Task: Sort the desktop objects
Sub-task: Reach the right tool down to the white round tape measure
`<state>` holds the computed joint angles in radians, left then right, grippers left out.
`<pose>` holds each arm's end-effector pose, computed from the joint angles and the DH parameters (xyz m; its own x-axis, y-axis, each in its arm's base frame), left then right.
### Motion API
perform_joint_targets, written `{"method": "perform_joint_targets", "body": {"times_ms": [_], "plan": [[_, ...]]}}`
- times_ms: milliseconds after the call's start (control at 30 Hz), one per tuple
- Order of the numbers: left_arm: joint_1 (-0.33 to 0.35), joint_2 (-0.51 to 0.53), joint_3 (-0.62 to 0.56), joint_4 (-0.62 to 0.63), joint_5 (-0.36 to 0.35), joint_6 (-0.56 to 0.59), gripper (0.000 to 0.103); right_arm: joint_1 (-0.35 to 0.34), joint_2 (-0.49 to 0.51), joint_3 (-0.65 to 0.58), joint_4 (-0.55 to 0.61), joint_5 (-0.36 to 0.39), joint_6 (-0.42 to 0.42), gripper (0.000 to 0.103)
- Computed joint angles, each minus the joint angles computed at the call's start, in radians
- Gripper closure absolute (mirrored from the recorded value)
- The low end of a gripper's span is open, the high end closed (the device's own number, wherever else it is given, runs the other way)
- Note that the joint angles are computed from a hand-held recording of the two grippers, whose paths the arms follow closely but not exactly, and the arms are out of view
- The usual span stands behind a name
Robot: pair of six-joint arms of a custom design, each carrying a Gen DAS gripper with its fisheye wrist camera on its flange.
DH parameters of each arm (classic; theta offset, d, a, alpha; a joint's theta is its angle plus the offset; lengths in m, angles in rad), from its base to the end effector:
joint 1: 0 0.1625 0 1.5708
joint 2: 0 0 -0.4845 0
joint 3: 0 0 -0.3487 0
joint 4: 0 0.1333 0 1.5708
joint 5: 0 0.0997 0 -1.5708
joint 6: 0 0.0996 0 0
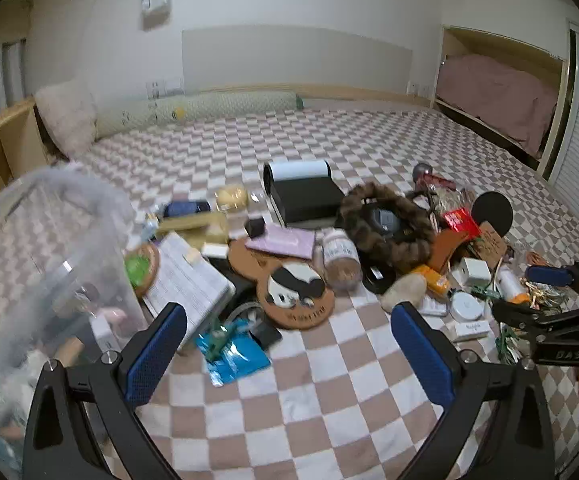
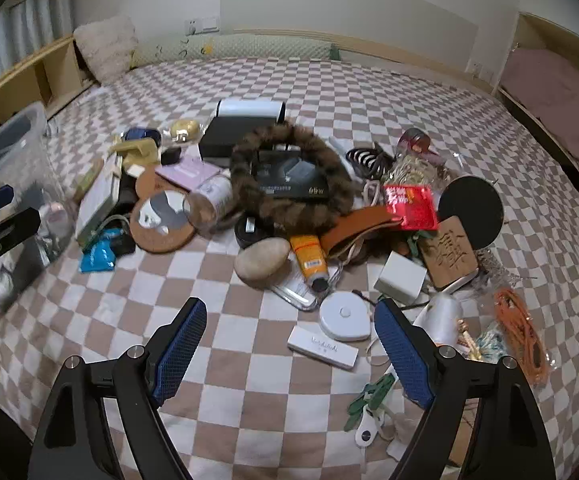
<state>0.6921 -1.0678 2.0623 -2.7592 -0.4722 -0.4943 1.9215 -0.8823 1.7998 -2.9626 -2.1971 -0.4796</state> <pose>-0.2665 -0.5092 0.2694 -0.7302 -0.0852 -0.6779 0.4647 0.6654 -0.5842 0.2921 -0.5803 0.2335 -0.6156 -0.4094 0.6734 -0.6647 0.7288 -0.1646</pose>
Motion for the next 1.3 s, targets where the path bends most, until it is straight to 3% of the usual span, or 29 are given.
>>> {"method": "perform_joint_targets", "body": {"times_ms": [233, 367, 567, 633, 700, 800, 900, 1167, 1200, 1300], "plan": [[0.018, 0.027, 0.007, 0.026, -0.017, 0.013, 0.001, -0.022, 0.022, 0.007, -0.021, -0.017, -0.014, 0.017], [0.036, 0.019, 0.005, 0.005, -0.095, 0.006, 0.001, -0.039, 0.028, -0.01, -0.018, -0.014, -0.004, 0.017], [0.039, 0.026, 0.009, -0.015, -0.099, 0.026, 0.001, -0.075, 0.046, -0.066, 0.037, 0.016, 0.054, 0.017], [0.042, 0.027, 0.009, -0.017, -0.1, 0.026, 0.001, -0.084, 0.063, -0.09, 0.052, 0.005, 0.063, 0.022], [0.043, 0.028, 0.009, -0.025, -0.1, 0.03, 0.001, -0.092, 0.085, -0.122, 0.083, -0.016, 0.077, 0.044], [0.046, 0.031, 0.007, -0.044, -0.104, 0.041, 0.001, -0.102, 0.119, -0.169, 0.137, -0.045, 0.101, 0.059], [0.047, 0.033, 0.007, -0.048, -0.106, 0.046, 0.001, -0.111, 0.15, -0.21, 0.172, -0.078, 0.126, 0.059], [0.05, 0.038, 0.003, -0.044, -0.109, 0.051, 0.001, -0.155, 0.138, -0.246, 0.254, 0.016, 0.232, 0.059], [0.049, 0.038, 0.004, -0.044, -0.11, 0.051, 0.001, -0.158, 0.139, -0.236, 0.271, -0.013, 0.235, 0.059], [0.044, 0.037, 0.007, -0.049, -0.113, 0.059, 0.001, -0.16, 0.123, -0.167, 0.181, -0.011, 0.163, 0.059]]}}
